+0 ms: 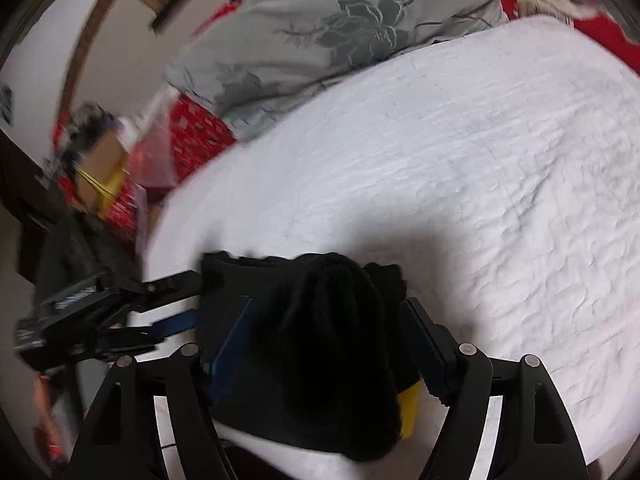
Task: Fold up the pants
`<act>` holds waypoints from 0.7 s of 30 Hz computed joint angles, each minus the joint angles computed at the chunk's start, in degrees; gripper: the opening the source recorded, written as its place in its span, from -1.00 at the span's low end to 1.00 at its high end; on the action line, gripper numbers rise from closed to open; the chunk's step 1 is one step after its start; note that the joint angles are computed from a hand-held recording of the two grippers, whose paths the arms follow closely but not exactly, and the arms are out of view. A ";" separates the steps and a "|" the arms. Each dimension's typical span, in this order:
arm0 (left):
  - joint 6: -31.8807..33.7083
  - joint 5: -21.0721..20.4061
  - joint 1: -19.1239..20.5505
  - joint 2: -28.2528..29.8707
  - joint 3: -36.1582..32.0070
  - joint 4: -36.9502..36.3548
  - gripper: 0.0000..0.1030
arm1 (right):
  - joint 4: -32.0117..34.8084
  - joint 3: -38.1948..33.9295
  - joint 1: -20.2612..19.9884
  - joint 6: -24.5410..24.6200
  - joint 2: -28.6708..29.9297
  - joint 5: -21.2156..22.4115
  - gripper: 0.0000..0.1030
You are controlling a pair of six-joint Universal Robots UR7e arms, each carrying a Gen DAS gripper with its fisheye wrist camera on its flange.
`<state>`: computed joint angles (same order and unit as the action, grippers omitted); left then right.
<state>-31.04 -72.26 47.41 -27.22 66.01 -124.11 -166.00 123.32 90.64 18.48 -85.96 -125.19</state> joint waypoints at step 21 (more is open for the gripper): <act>-1.20 6.59 -3.02 -4.60 11.71 -10.19 0.39 | 0.72 5.82 -7.93 1.98 -9.05 16.31 0.09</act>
